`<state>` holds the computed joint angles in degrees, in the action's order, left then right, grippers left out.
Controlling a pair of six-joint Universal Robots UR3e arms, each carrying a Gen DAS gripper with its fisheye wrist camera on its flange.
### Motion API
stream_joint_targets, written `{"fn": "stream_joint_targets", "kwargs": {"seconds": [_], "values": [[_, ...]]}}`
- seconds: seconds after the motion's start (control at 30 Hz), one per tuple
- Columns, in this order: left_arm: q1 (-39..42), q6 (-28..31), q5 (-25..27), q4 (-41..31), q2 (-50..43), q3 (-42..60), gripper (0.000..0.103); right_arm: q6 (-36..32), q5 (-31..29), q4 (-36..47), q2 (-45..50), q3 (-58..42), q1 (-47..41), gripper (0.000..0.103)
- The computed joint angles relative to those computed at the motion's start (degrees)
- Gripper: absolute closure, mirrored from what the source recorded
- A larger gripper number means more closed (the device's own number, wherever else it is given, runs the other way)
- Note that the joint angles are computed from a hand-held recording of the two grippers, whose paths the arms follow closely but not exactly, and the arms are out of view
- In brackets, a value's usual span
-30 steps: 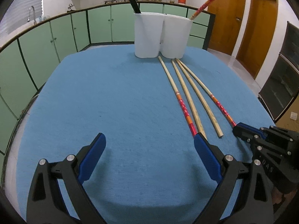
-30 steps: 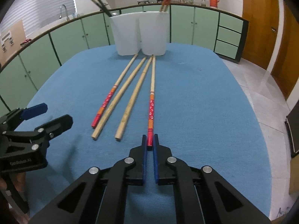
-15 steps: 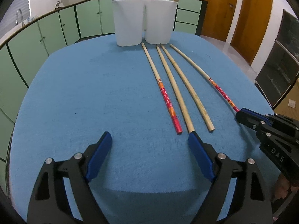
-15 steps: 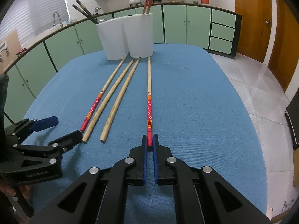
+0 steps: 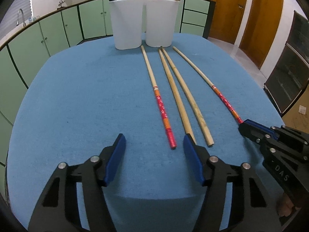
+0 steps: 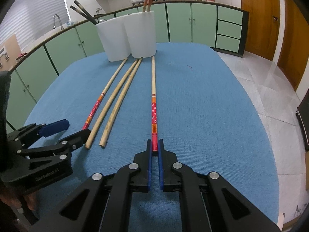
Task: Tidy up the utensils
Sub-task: 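Close the right tool on a red chopstick while the left tool grips another red chopstick, then lift both red chopsticks and lower them into the white caddy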
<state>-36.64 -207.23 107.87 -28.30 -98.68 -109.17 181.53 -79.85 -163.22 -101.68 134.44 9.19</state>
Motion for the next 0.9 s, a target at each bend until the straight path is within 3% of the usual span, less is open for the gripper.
{"fn": "stream_joint_targets", "kwargs": {"seconds": [0.4, 0.6, 0.9], "values": [[0.3, -0.1, -0.8, 1.9, 0.0, -0.5, 0.097, 0.1, 2.4, 0.0, -0.4, 0.9, -1.5, 0.097], [1.0, -0.5, -1.8, 3.0, 1.8, -2.3, 0.098, 0.0, 3.7, 1.2, -2.4, 1.5, -2.6, 0.097], [-3.1, 0.7, 6.6, 1.5, 6.5, -0.7, 0.098, -3.6, 3.9, 7.4, -11.6, -0.1, -4.4, 0.097]]}}
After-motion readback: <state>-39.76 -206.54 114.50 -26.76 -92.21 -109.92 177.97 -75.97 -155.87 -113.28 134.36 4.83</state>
